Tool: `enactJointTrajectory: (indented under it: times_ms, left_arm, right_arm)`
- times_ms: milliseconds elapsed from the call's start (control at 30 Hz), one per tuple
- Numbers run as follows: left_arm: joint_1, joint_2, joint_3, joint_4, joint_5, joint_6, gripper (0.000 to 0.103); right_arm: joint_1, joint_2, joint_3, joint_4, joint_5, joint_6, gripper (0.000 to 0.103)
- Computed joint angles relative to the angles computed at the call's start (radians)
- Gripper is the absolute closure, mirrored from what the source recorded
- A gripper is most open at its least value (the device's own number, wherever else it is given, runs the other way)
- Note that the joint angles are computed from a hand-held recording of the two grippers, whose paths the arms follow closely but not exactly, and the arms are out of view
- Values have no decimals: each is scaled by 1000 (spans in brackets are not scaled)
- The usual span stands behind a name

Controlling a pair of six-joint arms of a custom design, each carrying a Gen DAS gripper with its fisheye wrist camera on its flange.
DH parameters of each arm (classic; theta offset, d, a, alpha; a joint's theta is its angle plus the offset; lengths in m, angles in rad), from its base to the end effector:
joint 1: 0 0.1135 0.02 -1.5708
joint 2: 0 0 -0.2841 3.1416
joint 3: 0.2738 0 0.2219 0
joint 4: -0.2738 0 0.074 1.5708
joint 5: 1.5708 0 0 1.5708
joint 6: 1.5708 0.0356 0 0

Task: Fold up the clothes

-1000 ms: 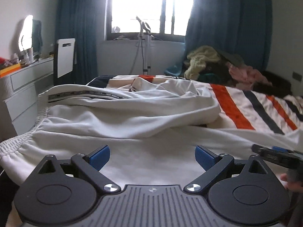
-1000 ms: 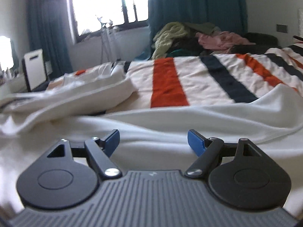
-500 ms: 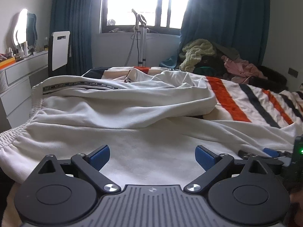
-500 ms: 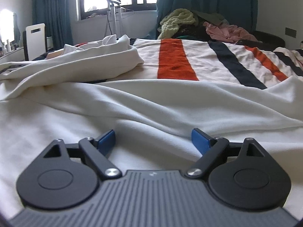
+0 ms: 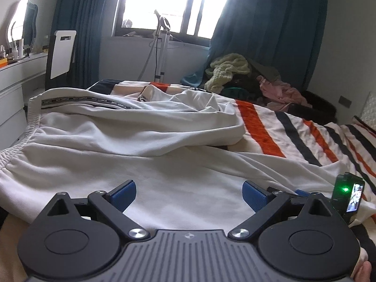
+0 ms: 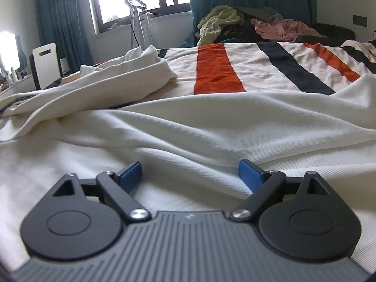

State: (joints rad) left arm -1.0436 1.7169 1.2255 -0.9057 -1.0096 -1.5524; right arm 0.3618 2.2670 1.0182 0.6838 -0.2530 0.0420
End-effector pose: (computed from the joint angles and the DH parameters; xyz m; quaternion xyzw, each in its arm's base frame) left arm 0.1740 -0.2390 0.2551 -0.2600 0.8334 0.0567 0.4844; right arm 0.3881 0.1564 0.0897 -0.1984 0.8484 0.2042 0.4462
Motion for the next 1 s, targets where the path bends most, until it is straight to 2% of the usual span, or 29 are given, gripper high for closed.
enactJointTrajectory:
  times_ms: [300, 833, 1000]
  left_arm:
    - [-2, 27, 29, -39, 5, -29, 5]
    - [9, 40, 32, -38, 10, -34, 5]
    - [17, 73, 63, -90, -3, -55, 5]
  right_arm:
    - [1, -1, -2, 3, 2, 1, 12]
    - [1, -1, -2, 2, 1, 1, 12]
    - [1, -1, -2, 1, 2, 1, 12]
